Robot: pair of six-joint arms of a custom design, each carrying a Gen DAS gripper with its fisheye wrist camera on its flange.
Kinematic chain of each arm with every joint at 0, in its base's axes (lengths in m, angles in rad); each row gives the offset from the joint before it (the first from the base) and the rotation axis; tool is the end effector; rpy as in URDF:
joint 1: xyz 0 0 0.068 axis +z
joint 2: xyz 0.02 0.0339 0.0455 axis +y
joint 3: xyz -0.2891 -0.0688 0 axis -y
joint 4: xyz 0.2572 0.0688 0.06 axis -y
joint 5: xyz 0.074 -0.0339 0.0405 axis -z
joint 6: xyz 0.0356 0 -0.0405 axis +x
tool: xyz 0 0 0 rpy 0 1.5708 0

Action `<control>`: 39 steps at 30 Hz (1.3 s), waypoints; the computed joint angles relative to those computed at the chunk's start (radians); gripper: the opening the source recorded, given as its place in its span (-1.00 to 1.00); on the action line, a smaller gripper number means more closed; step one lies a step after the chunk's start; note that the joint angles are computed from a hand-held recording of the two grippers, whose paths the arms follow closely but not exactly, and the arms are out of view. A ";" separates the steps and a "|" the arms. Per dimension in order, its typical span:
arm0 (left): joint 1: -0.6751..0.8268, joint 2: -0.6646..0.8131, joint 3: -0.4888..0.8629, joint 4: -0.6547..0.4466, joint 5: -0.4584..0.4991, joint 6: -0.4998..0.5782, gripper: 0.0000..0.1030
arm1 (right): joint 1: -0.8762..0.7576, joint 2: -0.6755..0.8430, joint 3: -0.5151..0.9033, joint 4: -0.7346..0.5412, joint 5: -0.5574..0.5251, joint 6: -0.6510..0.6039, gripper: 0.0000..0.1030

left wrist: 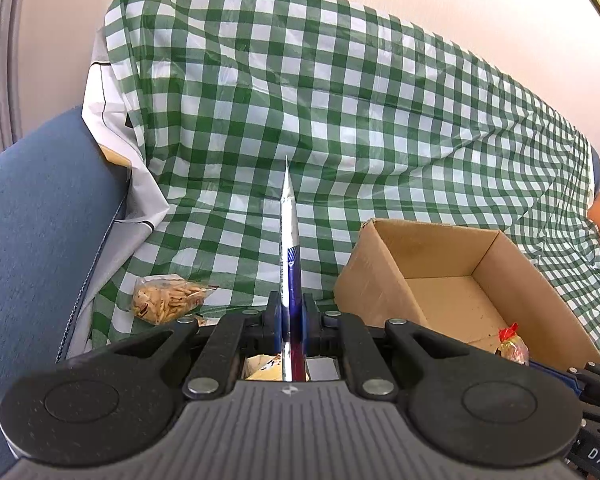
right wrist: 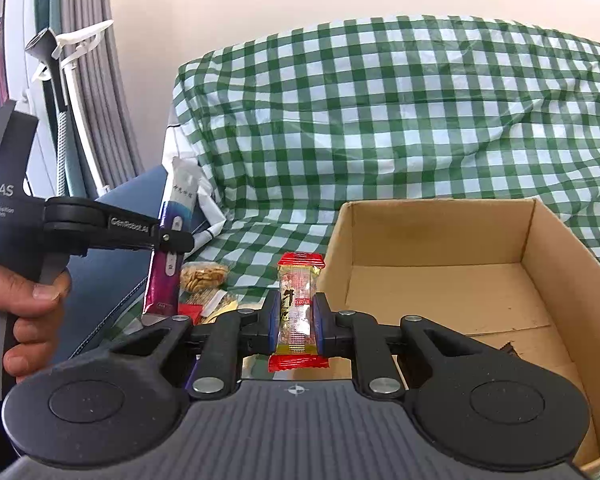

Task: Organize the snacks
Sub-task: 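Carry the red-and-white bar and blue stick packet over the cardboard box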

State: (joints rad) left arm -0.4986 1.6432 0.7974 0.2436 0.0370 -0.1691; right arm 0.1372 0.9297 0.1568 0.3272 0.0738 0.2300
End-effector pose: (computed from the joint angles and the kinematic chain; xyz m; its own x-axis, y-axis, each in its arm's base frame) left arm 0.3038 -0.1669 0.1870 -0.5753 0.1218 -0.8088 0.4137 0.8964 -0.1593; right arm 0.1707 0.0209 0.1614 -0.4319 0.1699 -0.8858 0.0287 0.9842 0.1748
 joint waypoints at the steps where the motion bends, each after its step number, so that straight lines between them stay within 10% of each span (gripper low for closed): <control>1: 0.001 -0.001 -0.002 0.005 0.002 -0.001 -0.83 | -0.003 0.000 0.000 0.002 0.003 0.002 -0.66; 39: -0.105 0.024 -0.023 0.200 0.045 -0.037 -0.83 | -0.110 -0.078 -0.049 0.029 0.173 -0.019 -0.66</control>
